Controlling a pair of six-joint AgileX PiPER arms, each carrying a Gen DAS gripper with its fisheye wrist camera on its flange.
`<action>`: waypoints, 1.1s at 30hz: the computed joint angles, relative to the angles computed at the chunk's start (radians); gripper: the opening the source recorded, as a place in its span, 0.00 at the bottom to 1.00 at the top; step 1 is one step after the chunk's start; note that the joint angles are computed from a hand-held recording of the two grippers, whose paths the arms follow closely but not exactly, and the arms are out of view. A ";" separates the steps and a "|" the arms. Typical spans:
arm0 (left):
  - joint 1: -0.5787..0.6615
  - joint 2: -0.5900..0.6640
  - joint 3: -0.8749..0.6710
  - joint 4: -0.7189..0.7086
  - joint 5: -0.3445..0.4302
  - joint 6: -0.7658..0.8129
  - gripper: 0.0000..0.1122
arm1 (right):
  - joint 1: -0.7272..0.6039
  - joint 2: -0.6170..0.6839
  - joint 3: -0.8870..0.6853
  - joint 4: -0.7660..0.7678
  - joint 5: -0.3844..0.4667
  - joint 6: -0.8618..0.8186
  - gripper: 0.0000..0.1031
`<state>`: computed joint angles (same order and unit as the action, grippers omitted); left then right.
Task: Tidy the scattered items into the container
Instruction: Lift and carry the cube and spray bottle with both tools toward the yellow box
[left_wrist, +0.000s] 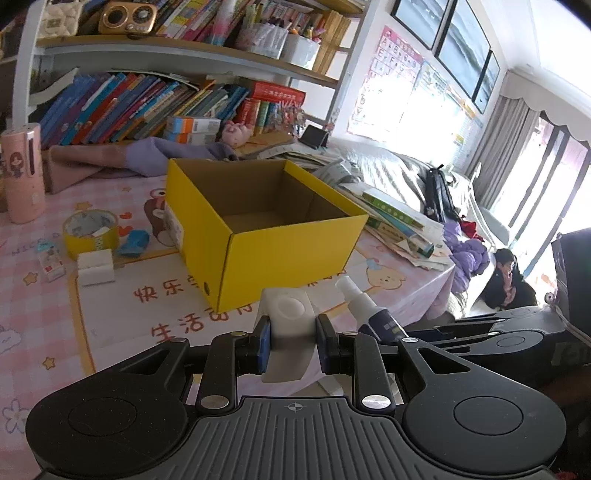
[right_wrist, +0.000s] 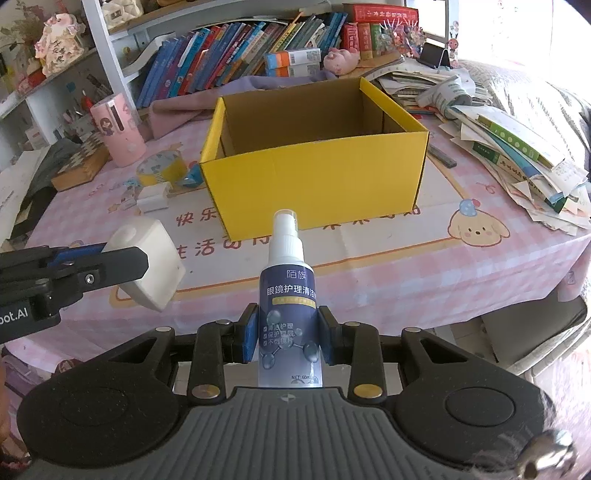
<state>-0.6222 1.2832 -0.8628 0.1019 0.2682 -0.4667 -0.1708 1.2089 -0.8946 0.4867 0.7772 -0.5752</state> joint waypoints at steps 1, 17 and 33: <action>0.001 0.009 -0.006 -0.016 -0.003 0.018 0.21 | -0.004 0.006 -0.004 0.001 -0.001 -0.003 0.30; 0.020 0.110 -0.129 -0.008 -0.072 0.064 0.21 | -0.090 0.102 -0.120 0.111 -0.041 -0.144 0.30; 0.083 0.374 -0.524 0.321 -0.012 -0.142 0.21 | -0.095 0.541 -0.740 0.209 0.091 -0.280 0.30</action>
<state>-0.5394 1.6571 -1.3864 0.4225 0.2559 -0.6088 -0.2662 1.7502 -1.6342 0.6958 0.8681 -0.8556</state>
